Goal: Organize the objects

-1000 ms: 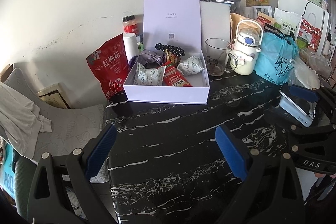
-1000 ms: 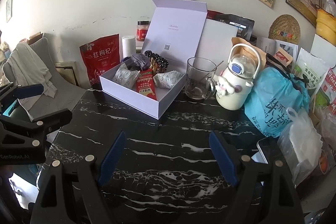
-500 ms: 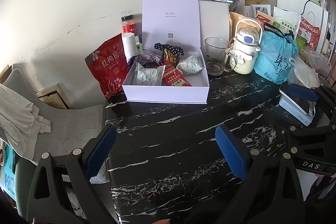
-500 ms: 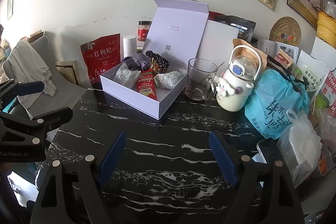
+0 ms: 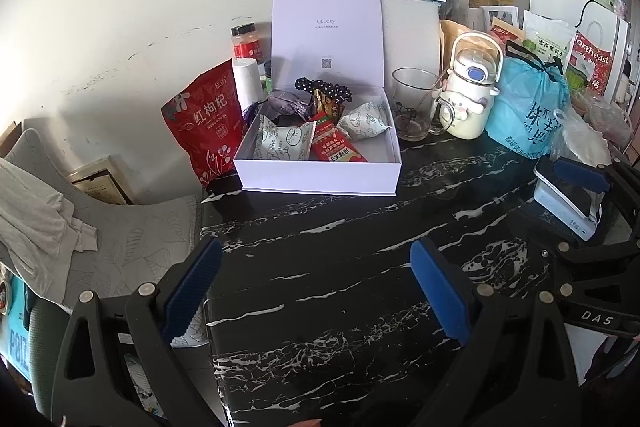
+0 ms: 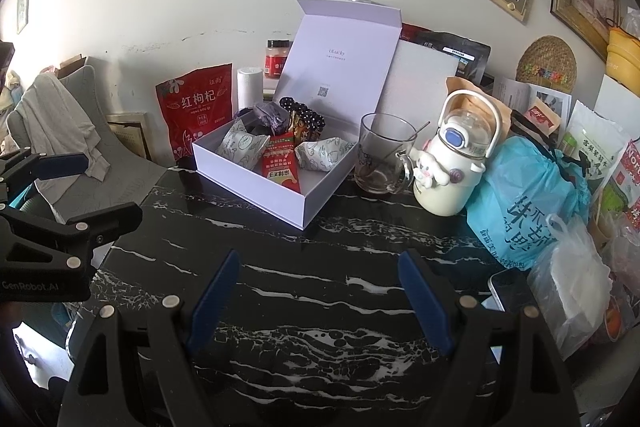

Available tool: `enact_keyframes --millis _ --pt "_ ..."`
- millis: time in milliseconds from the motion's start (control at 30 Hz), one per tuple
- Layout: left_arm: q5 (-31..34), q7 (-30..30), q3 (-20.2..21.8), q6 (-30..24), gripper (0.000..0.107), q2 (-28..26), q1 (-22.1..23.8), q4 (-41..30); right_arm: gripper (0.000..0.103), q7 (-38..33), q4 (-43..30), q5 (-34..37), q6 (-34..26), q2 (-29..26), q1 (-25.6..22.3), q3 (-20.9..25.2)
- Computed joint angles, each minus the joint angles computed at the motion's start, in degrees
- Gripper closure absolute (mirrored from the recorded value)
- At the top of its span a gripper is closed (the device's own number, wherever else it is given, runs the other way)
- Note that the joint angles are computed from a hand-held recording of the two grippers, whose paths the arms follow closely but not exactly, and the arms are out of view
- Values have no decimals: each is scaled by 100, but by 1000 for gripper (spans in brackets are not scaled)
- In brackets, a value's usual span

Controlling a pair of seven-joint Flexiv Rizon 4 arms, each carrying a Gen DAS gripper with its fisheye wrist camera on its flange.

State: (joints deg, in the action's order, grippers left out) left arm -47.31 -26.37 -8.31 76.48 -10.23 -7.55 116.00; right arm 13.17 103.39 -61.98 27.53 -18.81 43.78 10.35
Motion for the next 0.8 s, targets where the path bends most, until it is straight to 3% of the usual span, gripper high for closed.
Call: enact_keyframes --millis 800 --pt "267 -95 -11 6 12 -32 35 -5 21 -31 45 85 -23 25 -29 22"
